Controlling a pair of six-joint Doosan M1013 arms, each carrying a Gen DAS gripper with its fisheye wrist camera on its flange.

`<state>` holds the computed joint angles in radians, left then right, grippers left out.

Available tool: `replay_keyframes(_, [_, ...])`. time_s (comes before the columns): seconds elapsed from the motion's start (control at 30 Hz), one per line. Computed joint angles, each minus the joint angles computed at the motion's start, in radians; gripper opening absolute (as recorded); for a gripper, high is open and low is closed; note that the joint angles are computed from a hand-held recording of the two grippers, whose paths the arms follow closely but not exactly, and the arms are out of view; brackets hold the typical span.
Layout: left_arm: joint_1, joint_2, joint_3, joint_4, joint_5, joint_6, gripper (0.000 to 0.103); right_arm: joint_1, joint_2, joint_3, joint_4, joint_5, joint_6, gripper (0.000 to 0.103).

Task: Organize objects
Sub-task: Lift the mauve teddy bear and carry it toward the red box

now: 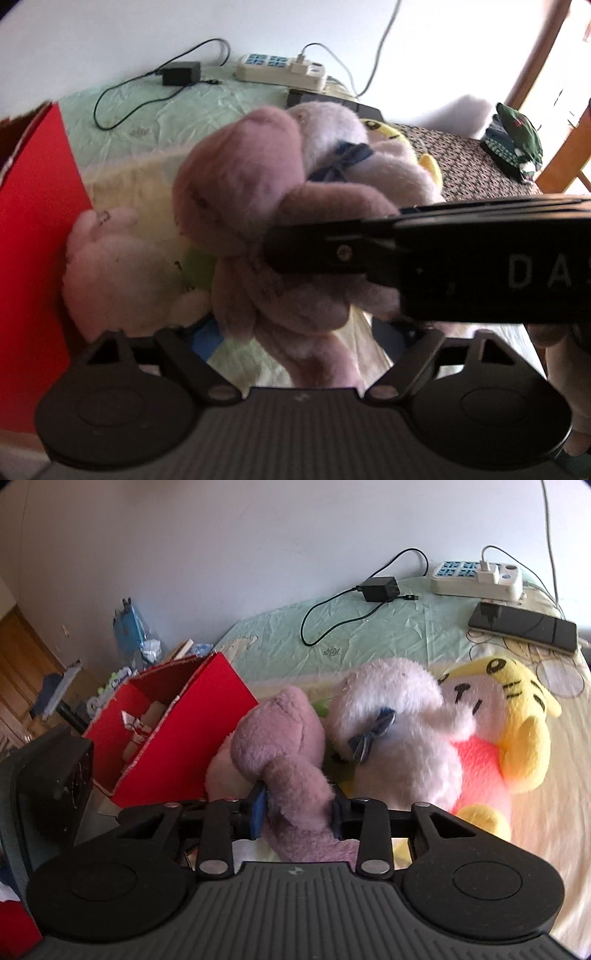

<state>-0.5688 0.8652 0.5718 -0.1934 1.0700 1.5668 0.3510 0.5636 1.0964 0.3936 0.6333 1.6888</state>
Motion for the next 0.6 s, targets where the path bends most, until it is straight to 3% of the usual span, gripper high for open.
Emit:
replay_keyframes(0.33, [-0.013, -0.108, 0.151, 0.011, -0.093, 0.032, 0.075, 0.024, -0.081, 0.111, 0.009, -0.125, 0.038, 0.034])
replay_keyframes(0.6, [-0.031, -0.206, 0.271, 0.136, -0.218, -0.046, 0.074, 0.031, -0.119, 0.148, 0.216, -0.203, -0.173, 0.034])
